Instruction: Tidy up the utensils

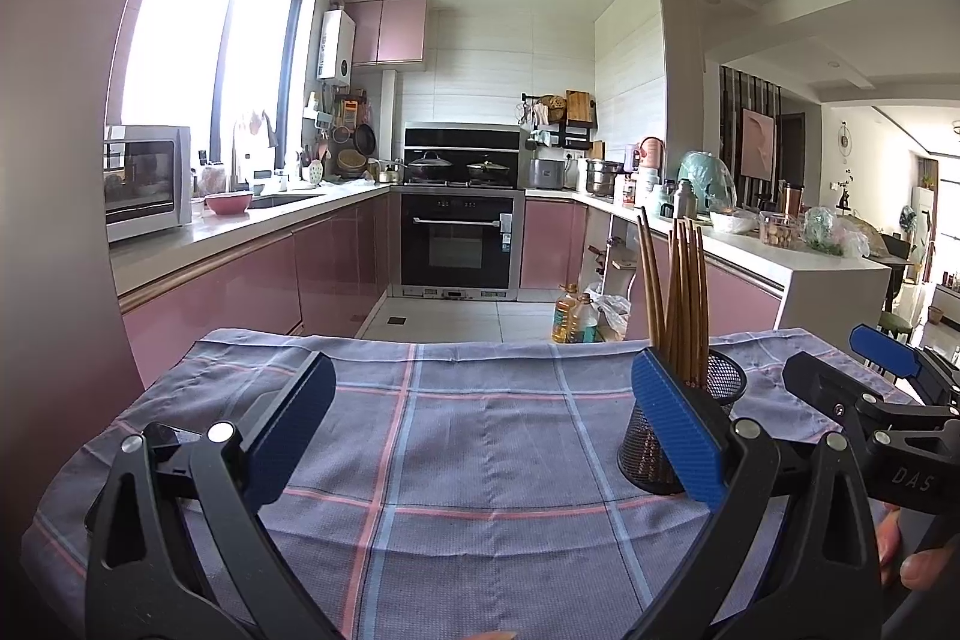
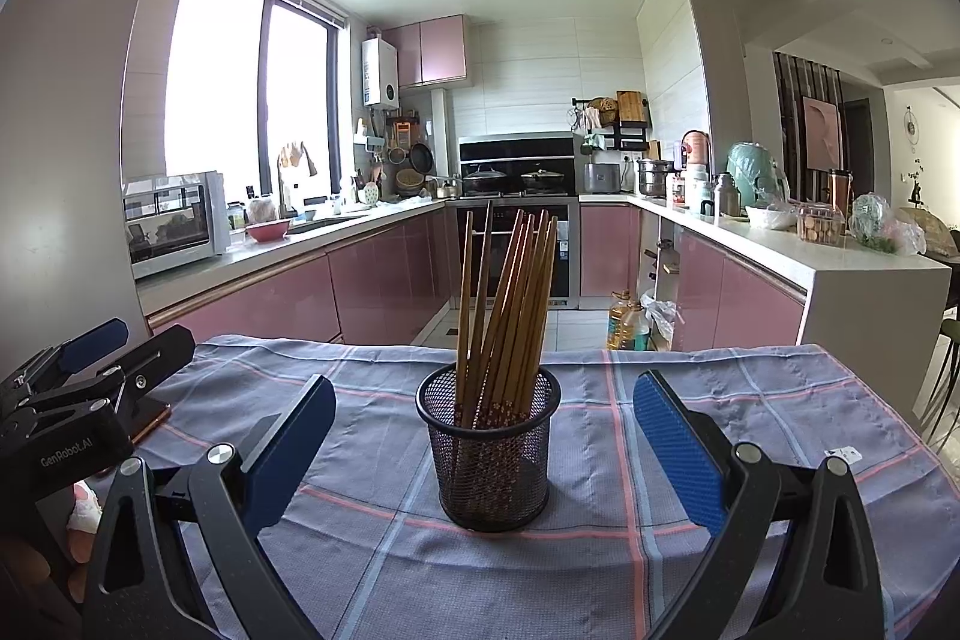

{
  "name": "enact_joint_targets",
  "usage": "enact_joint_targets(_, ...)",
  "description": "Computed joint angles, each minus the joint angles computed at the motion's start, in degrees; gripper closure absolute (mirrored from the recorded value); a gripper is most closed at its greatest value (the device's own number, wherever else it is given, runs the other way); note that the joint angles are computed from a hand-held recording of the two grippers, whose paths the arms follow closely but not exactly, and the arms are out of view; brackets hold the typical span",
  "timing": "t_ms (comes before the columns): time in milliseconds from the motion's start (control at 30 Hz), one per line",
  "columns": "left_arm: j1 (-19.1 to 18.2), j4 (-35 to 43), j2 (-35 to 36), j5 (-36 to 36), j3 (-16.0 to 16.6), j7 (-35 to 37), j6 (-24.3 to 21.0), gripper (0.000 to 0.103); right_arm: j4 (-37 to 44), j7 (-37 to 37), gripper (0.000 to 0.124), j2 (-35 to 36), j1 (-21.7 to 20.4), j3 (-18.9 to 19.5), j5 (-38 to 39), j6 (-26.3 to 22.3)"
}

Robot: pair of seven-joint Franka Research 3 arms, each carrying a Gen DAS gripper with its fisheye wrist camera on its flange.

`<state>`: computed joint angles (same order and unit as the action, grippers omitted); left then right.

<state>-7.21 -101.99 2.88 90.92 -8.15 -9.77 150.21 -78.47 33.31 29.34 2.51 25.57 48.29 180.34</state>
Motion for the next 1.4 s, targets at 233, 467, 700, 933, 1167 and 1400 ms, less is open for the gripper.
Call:
enact_joint_targets(233,0.15,-0.26,-0.24,-0.15,0.04,-0.14,0.5,0.006,-0.11,-0.41,0.028,0.12,-0.53,0.8,0.21,0.42)
enact_joint_targets(467,0.2,-0.26,-0.22,-0.2,0.01,-0.02,0.47,0.006,-0.28,-0.55,0.028,0.07,-0.84,1.21,0.22,0.64)
enact_joint_targets(700,0.17,-0.22,-0.2,-0.18,-0.01,-0.09,0.37,0.006,-0.39,-0.06,0.028,0.07,-0.81,1.21,-0.08,0.86)
enact_joint_targets(933,0.2,-0.01,-0.06,-0.51,0.07,0.17,0.82,0.006,-0.32,0.67,0.028,0.05,-0.58,0.83,-0.65,0.63)
enact_joint_targets(1167,0.17,-0.01,-0.06,-0.47,0.09,0.18,0.79,0.006,-0.04,1.0,0.028,0.2,-0.59,0.81,-0.91,0.42)
enact_joint_targets(1400,0.16,0.03,-0.04,-0.52,0.1,0.22,0.83,0.006,0.17,1.47,0.028,0.28,-0.26,0.41,-1.16,0.19)
